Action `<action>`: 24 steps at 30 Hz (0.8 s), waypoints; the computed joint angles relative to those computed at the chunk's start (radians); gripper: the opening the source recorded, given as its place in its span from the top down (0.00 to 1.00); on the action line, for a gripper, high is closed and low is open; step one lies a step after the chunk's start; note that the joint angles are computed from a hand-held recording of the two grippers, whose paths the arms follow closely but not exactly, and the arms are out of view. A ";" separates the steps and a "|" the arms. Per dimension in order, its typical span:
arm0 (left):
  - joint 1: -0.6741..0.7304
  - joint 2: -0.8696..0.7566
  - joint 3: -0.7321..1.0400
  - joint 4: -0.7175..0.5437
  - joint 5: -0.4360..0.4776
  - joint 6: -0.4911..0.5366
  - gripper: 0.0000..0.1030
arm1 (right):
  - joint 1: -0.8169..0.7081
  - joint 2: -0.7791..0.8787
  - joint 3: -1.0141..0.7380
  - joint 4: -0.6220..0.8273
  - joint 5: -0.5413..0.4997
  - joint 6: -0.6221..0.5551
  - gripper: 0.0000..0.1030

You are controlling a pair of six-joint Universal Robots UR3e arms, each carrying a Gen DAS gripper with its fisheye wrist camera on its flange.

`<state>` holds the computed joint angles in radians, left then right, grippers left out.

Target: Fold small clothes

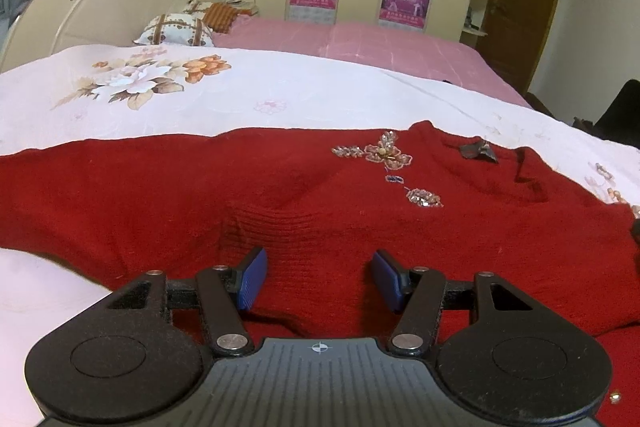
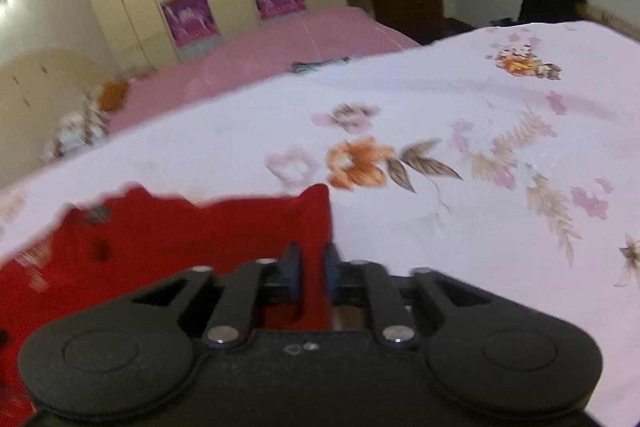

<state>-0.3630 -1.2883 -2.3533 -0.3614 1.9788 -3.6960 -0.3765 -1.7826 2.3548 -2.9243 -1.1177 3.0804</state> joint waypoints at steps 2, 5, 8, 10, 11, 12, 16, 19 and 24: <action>0.000 0.021 -0.002 -0.015 -0.001 -0.008 0.43 | -0.051 -0.005 -0.012 0.038 0.059 -0.002 0.75; 0.007 0.021 -0.009 -0.017 -0.003 0.000 0.43 | -0.034 0.082 -0.080 0.055 0.050 0.029 0.75; -0.007 0.002 -0.009 -0.004 0.016 0.010 0.43 | 0.010 0.155 -0.111 0.024 0.038 0.027 0.74; -0.014 -0.008 -0.008 0.002 0.026 0.010 0.43 | 0.056 0.191 -0.119 -0.030 -0.005 0.023 0.79; -0.017 -0.012 -0.007 0.004 0.030 0.010 0.43 | 0.081 0.199 -0.123 -0.052 -0.043 0.017 0.88; -0.020 -0.016 -0.005 0.003 0.035 0.009 0.43 | 0.099 0.195 -0.118 -0.075 -0.078 0.019 0.92; -0.027 -0.027 0.006 -0.005 0.043 -0.007 0.43 | 0.178 0.208 -0.048 -0.314 -0.282 0.007 0.93; -0.029 -0.049 -0.002 0.028 0.057 0.007 0.43 | 0.220 0.273 -0.070 -0.317 -0.363 -0.017 0.93; -0.009 0.009 0.010 -0.038 0.023 0.006 0.43 | 0.178 0.149 -0.050 -0.246 -0.310 0.003 0.75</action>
<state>-0.3722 -1.2793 -2.3431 -0.3991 2.0019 -3.6899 -0.1985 -1.6336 2.3047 -3.1700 -1.4277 3.0838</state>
